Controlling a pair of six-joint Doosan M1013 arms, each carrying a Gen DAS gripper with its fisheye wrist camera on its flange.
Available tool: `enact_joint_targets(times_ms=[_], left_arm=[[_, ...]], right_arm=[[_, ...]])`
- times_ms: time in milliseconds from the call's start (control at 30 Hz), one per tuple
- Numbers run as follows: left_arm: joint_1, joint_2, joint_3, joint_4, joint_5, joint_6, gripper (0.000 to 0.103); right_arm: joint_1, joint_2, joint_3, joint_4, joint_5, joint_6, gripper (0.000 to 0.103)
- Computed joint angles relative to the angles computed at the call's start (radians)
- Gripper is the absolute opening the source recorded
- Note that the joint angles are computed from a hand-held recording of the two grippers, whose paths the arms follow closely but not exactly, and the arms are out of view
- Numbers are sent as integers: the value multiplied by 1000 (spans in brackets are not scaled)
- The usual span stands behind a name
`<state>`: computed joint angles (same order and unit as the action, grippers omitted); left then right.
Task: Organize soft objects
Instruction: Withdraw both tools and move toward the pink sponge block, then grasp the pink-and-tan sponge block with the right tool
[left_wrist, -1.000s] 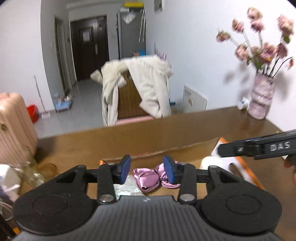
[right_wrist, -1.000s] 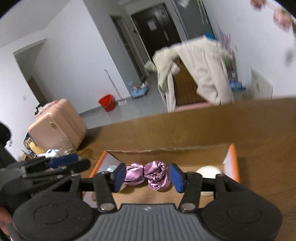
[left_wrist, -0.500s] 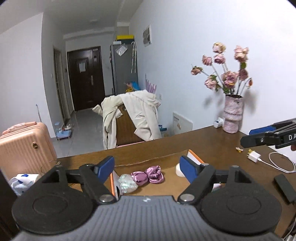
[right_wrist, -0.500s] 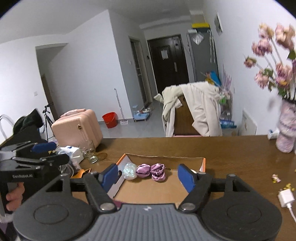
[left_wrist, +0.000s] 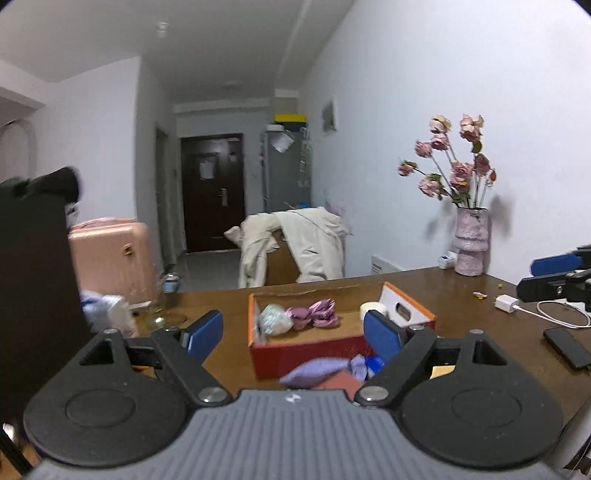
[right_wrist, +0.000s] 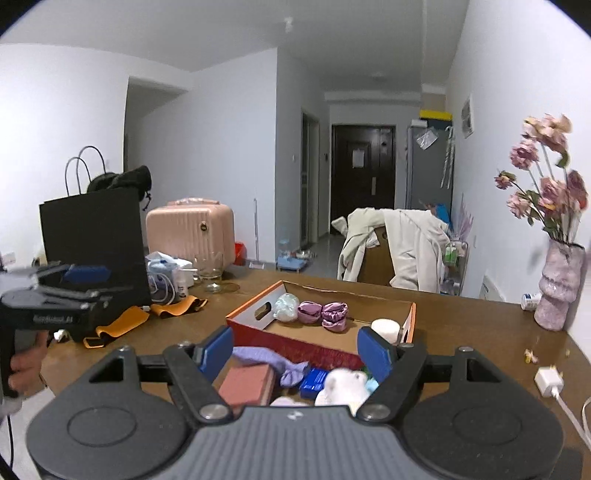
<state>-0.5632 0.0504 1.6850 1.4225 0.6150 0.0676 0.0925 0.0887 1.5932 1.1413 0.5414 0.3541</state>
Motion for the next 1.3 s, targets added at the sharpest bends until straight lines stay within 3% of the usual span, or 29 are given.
enact_joint_targets(times_ms=[133, 267, 333, 467, 633, 1067, 1200, 1300], left_arm=[[-49, -47, 111, 121, 53, -213, 93], [-95, -83, 191, 171, 115, -313, 99], [-106, -93, 210, 133, 125, -299, 100], [-98, -85, 205, 65, 136, -234, 100], [-76, -49, 184, 17, 109, -184, 100], [26, 71, 53, -157, 8, 57, 100], [73, 91, 22, -201, 13, 92, 100], [104, 103, 6, -230, 11, 115, 100]], right_arm=[[1, -52, 128, 184, -53, -180, 79], [13, -96, 245, 340, -103, -348, 85], [14, -109, 291, 366, -110, -365, 86], [9, -121, 325, 286, -105, -244, 86], [13, -116, 324, 368, -106, -302, 86], [80, 38, 147, 76, -104, 20, 86], [122, 90, 92, 6, -139, 58, 86], [169, 129, 48, -140, -195, 129, 86]])
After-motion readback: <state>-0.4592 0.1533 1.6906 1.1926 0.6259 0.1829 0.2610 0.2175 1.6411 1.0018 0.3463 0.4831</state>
